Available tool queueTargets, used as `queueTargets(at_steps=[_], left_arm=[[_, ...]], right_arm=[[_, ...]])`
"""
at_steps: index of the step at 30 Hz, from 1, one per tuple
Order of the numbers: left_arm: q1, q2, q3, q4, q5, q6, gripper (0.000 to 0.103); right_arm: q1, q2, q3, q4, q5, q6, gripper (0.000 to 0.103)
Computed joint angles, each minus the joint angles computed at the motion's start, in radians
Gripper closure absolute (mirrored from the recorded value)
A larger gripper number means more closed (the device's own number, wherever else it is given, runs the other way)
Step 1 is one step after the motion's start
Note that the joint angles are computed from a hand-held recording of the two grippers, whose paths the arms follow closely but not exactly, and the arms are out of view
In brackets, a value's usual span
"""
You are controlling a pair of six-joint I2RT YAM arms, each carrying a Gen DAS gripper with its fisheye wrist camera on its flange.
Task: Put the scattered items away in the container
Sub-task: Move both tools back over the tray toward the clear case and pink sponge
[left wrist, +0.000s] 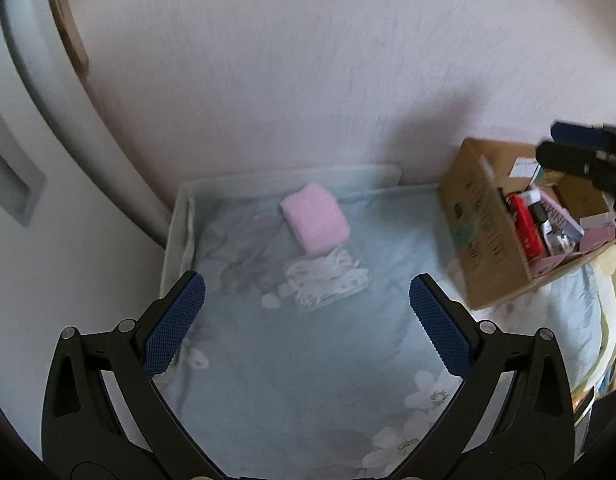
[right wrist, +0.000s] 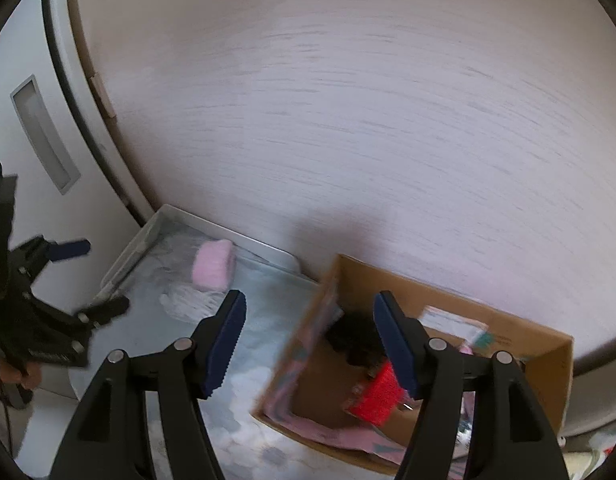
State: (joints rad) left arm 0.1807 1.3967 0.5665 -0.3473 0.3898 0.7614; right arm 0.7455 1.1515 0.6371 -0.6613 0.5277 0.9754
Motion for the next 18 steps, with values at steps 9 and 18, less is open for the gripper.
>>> queueTargets(at_steps=[9,18], left_arm=[[-0.058,0.227,-0.152,0.386,-0.025,-0.07,0.001],[-0.155,0.391,-0.259,0.731,-0.091,-0.075,0.001]], right_arm=[[-0.183,0.36,0.123,0.299,-0.272,-0.092,0.04],[-0.309,0.599,0.219,0.438,-0.481,-0.095,0.04]])
